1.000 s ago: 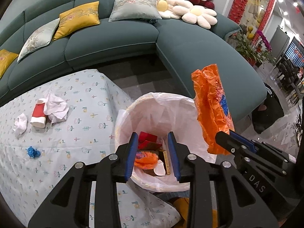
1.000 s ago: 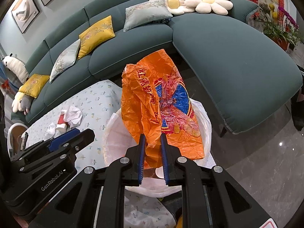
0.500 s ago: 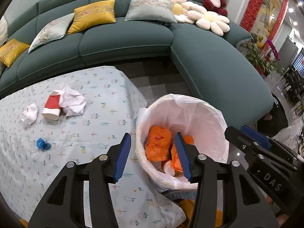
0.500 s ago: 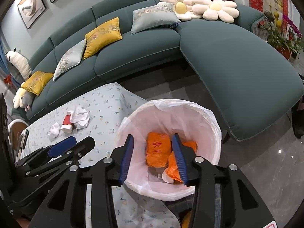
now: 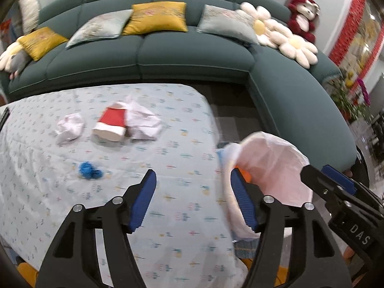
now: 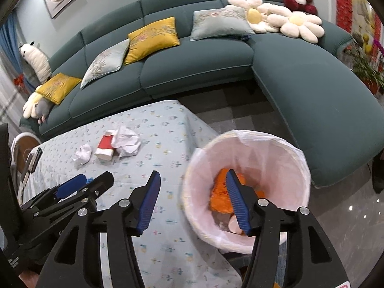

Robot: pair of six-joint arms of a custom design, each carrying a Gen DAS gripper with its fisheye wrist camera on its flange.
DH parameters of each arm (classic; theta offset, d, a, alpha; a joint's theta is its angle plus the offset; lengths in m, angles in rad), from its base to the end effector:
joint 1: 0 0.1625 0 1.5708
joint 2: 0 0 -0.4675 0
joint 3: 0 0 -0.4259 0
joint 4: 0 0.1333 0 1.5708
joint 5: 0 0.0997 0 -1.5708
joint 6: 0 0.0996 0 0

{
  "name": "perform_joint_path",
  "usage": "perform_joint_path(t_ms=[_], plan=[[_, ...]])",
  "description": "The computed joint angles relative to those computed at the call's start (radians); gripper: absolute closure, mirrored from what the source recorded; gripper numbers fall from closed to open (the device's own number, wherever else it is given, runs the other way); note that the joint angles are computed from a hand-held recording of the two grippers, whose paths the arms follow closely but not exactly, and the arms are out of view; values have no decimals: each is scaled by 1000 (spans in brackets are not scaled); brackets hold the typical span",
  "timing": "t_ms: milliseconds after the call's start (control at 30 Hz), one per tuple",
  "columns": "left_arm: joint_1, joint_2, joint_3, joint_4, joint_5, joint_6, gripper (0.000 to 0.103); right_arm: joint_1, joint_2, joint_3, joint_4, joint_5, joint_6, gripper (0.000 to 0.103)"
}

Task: Collect trash
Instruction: 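Move both grippers back over the blue ribbon and white tissue, then grasp the blue ribbon with the left gripper while the right gripper grasps the white tissue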

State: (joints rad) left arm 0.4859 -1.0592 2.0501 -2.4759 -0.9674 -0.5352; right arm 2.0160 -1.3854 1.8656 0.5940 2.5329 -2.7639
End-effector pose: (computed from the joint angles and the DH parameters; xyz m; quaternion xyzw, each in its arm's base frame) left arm -0.4017 -0.4268 0.1236 0.2712 0.9147 -0.1868 0.2343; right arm 0.2203 -0.3418 0.3277 -0.0846 -0.8627 0.3791 0.3240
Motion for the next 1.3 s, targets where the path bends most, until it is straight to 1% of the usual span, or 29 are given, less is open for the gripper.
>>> perform_joint_path(t_ms=[167, 233, 300, 400, 500, 733, 867, 1067, 1100, 1167, 1267, 1300], plan=[[41, -56, 27, 31, 47, -32, 39, 18, 72, -38, 0, -13, -4, 46], [59, -81, 39, 44, 72, -52, 33, 22, 99, -52, 0, -21, -4, 46], [77, -99, 50, 51, 94, -69, 31, 24, 131, -70, -1, -29, -9, 46], [110, -120, 59, 67, 110, -83, 31, 21, 177, -96, -3, -45, -14, 42], [141, -136, 68, 78, 126, -95, 31, 15, 222, -123, -4, -64, -22, 42], [220, -142, 71, 88, 138, -94, 31, -12, 311, -181, -6, -106, -49, 42], [267, -127, 64, 72, 134, -80, 31, -33, 355, -210, -8, -128, -69, 42], [312, -87, 42, 48, 116, -49, 31, -67, 403, -250, -10, -159, -97, 42], [315, -80, 39, 45, 115, -46, 32, -72, 411, -259, -10, -161, -103, 42], [324, -63, 30, 37, 103, -36, 37, -81, 425, -274, -9, -167, -113, 42], [335, -35, 10, 45, 95, -28, 46, -92, 437, -288, -9, -174, -123, 42], [339, -27, 4, 47, 89, -27, 50, -97, 441, -295, -10, -177, -128, 42]])
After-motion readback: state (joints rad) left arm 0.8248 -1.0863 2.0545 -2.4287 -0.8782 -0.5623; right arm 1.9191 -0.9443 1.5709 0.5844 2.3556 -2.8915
